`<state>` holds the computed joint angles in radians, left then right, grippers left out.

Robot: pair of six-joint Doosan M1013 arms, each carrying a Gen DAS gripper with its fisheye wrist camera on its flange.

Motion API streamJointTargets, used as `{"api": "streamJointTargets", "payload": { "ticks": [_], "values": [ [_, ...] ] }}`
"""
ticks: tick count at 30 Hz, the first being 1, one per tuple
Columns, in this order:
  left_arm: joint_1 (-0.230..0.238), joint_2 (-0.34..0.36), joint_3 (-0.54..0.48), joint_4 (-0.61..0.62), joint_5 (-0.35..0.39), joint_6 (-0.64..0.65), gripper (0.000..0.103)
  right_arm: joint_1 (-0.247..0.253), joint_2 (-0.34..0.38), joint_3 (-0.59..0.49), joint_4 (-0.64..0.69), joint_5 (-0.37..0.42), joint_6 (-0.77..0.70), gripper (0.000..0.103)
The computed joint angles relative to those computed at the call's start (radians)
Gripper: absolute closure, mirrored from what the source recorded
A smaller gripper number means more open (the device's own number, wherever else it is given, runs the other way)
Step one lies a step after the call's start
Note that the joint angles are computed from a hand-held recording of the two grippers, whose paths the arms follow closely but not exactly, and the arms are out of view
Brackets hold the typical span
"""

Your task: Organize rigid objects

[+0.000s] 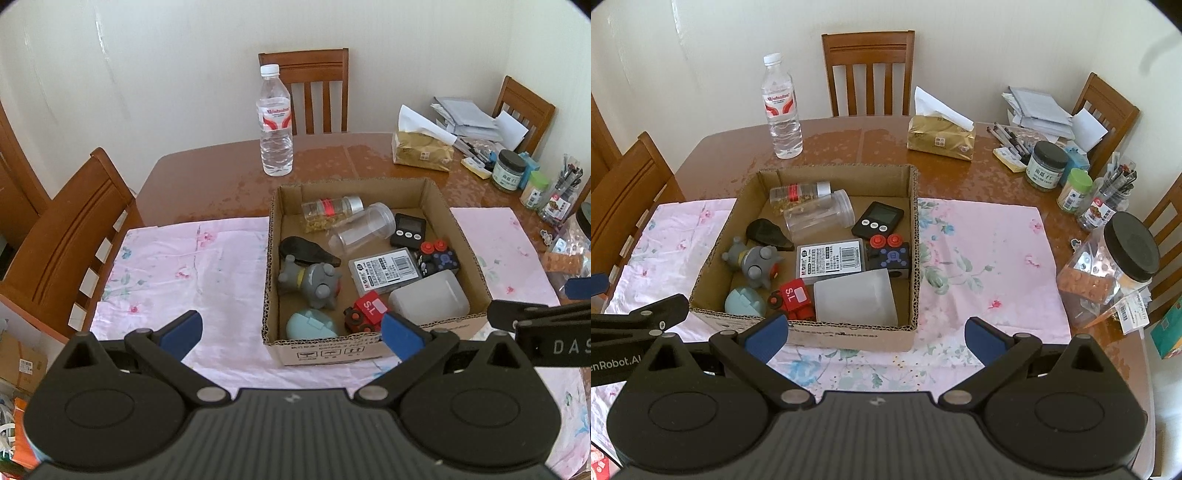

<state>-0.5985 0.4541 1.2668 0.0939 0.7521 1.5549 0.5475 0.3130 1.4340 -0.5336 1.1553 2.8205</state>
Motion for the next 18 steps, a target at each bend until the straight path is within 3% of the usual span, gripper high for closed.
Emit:
{"api": "streamJointTargets", "payload": {
  "ticks": [18],
  "values": [
    [-0.002, -0.001, -0.009, 0.001, 0.013, -0.003, 0.0, 0.001, -0.002, -0.001, -0.011, -0.002, 0.0, 0.0]
  ]
}}
